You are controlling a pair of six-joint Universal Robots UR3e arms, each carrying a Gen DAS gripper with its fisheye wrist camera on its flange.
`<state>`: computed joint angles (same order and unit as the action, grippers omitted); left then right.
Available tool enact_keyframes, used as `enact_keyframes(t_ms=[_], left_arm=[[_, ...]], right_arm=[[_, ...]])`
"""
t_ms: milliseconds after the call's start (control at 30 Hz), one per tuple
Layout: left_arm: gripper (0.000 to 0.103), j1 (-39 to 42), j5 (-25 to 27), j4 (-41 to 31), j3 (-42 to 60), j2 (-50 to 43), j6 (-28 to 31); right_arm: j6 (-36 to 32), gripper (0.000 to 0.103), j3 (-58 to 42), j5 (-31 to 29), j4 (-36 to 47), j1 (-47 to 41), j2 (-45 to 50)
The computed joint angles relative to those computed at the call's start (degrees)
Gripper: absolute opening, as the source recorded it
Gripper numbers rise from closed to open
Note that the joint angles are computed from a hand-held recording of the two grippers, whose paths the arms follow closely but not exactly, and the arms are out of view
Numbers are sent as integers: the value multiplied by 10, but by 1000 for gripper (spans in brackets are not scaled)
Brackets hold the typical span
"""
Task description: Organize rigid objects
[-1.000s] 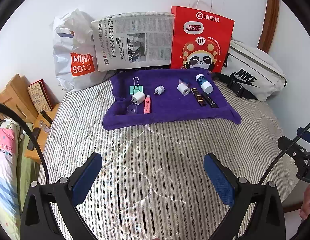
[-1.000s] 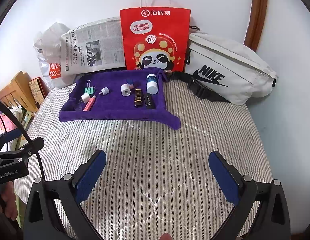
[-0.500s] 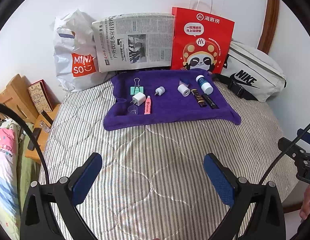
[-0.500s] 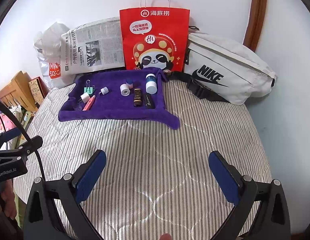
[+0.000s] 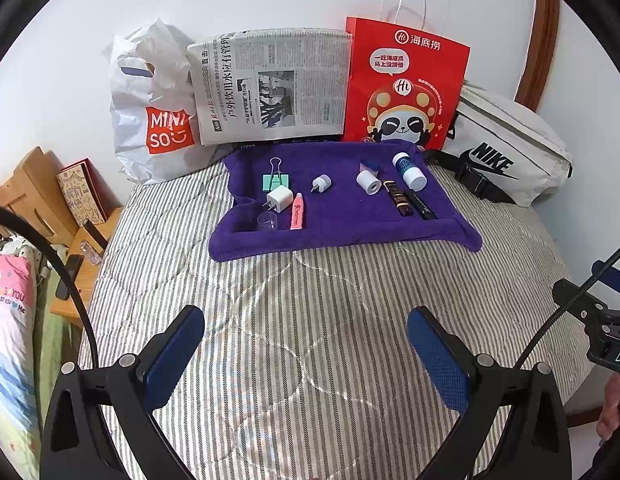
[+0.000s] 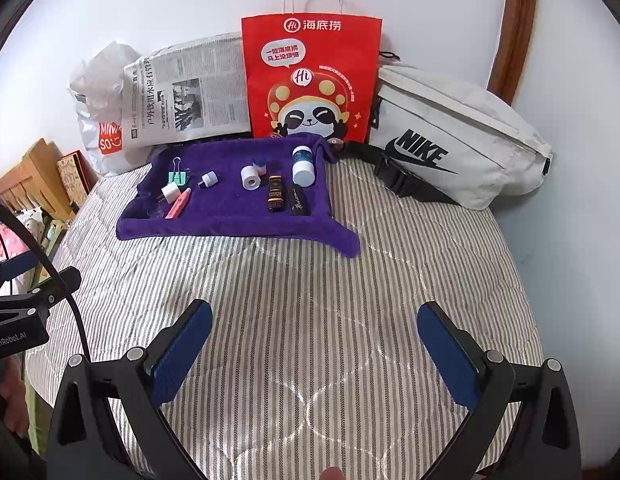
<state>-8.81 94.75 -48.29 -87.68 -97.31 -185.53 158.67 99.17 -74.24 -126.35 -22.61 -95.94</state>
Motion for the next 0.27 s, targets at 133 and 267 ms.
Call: enact_keyframes(t_ms=[133, 267], left_arm=[[102, 0, 0, 0, 0, 0, -1], [102, 0, 1, 16, -7, 0, -1]], right_arm=[[2, 101, -1, -4, -3, 2, 5], [6, 101, 3, -7, -19, 10, 21]])
